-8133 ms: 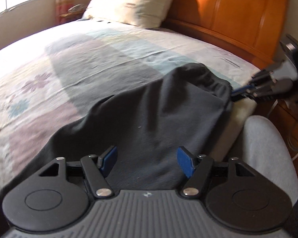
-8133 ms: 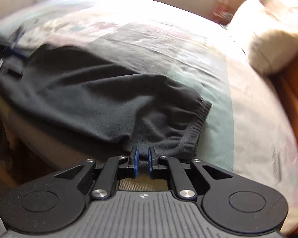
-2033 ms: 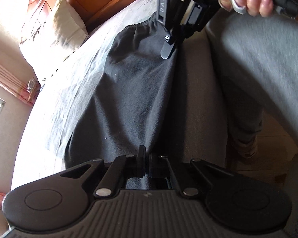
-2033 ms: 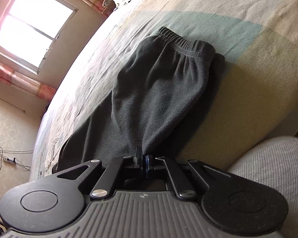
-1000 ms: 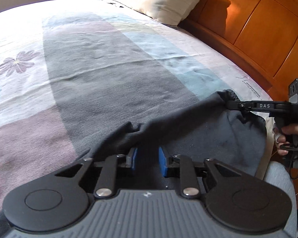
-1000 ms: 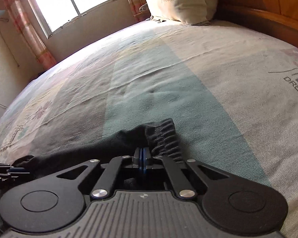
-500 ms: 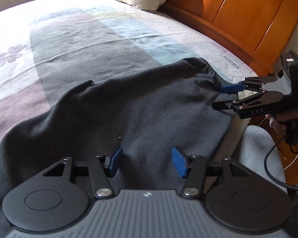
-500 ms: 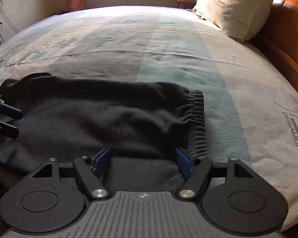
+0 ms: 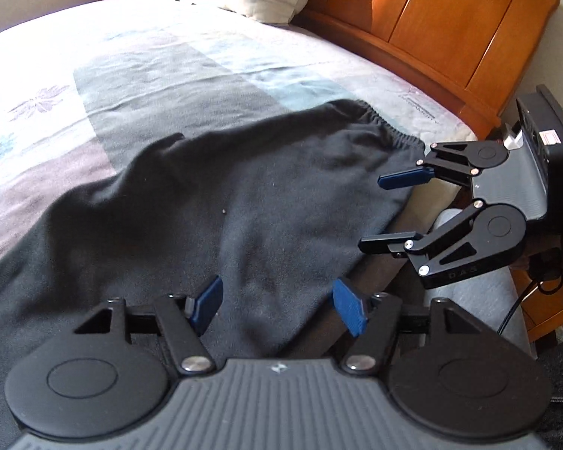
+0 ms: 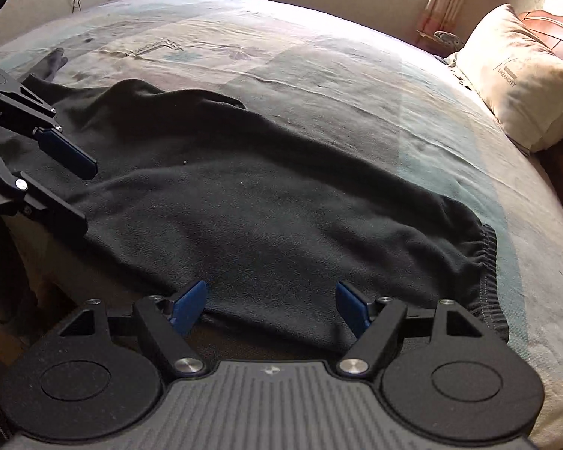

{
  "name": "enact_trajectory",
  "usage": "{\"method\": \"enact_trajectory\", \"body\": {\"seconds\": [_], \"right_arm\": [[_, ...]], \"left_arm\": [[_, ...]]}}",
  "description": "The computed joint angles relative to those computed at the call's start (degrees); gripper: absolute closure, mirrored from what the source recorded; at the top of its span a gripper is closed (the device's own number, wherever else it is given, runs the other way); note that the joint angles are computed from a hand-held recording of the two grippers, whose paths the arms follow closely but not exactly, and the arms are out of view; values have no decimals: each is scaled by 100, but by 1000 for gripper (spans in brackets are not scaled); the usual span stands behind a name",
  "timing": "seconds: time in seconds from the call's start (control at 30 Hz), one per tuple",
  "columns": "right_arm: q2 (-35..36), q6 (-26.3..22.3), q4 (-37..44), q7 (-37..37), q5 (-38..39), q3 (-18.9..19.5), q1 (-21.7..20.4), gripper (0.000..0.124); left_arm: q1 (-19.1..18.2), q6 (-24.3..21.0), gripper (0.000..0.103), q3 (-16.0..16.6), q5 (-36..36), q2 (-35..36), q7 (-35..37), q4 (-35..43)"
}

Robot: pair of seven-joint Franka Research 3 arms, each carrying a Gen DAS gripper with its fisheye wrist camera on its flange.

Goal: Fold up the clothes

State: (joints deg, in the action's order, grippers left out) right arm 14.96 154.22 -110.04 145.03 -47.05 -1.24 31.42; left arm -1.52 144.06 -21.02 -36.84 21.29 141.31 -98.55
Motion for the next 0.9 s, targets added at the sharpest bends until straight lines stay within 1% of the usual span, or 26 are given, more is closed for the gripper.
{"method": "enact_trajectory", "body": {"seconds": [0.03,0.13,0.2,0.27,0.33,0.37,0.4,0.43,0.47,0.57,0.6,0.67,0.77,0.83,0.87,0.9], "right_arm": [[-27,29,11,56,-55,-20,12,45],[87,-115,331,549,-673,-166,157,45],[324,-70,600,712,-880,-193,159,45],[587,-114,811,498,-452,-111,75,47],[547,21,618,702,-348,-189,143,48],[507,105,502,773,-260,-202,148,48],[386,247,299,708,-3,-148,66,48],[264,386,97,646,230,-106,-1,47],[149,480,-68,637,303,-119,-4,47],[31,335,-97,157,681,-13,-56,48],[73,359,-1,185,555,-71,-5,48],[221,529,247,167,420,-151,18,48],[659,816,817,-164,625,-252,-9,47],[998,908,1181,-647,1115,-151,-143,47],[1171,936,1375,-894,1359,-83,-219,47],[1318,956,1531,-1112,1576,-24,-281,47]], "left_arm": [[-29,109,36,12,-2,30,-62,34],[-148,446,36,55,240,167,-306,141],[-200,618,35,70,473,249,-464,162],[-294,695,35,157,876,285,-778,144],[-279,597,34,197,1167,266,-1053,59],[-185,575,32,125,1148,253,-1020,-1],[-5,617,28,-46,944,235,-771,-85],[108,561,24,-142,820,238,-609,-94],[141,441,24,-158,793,281,-589,15],[193,258,24,-189,636,473,-626,463],[207,197,24,-198,590,542,-647,619],[240,79,24,-227,476,718,-698,983],[252,-60,24,-260,344,1238,-878,1856],[182,-62,23,-241,469,1625,-952,2435],[96,-151,23,-174,631,1883,-1100,2822],[-12,-412,23,-66,860,2184,-1363,3301]]}}
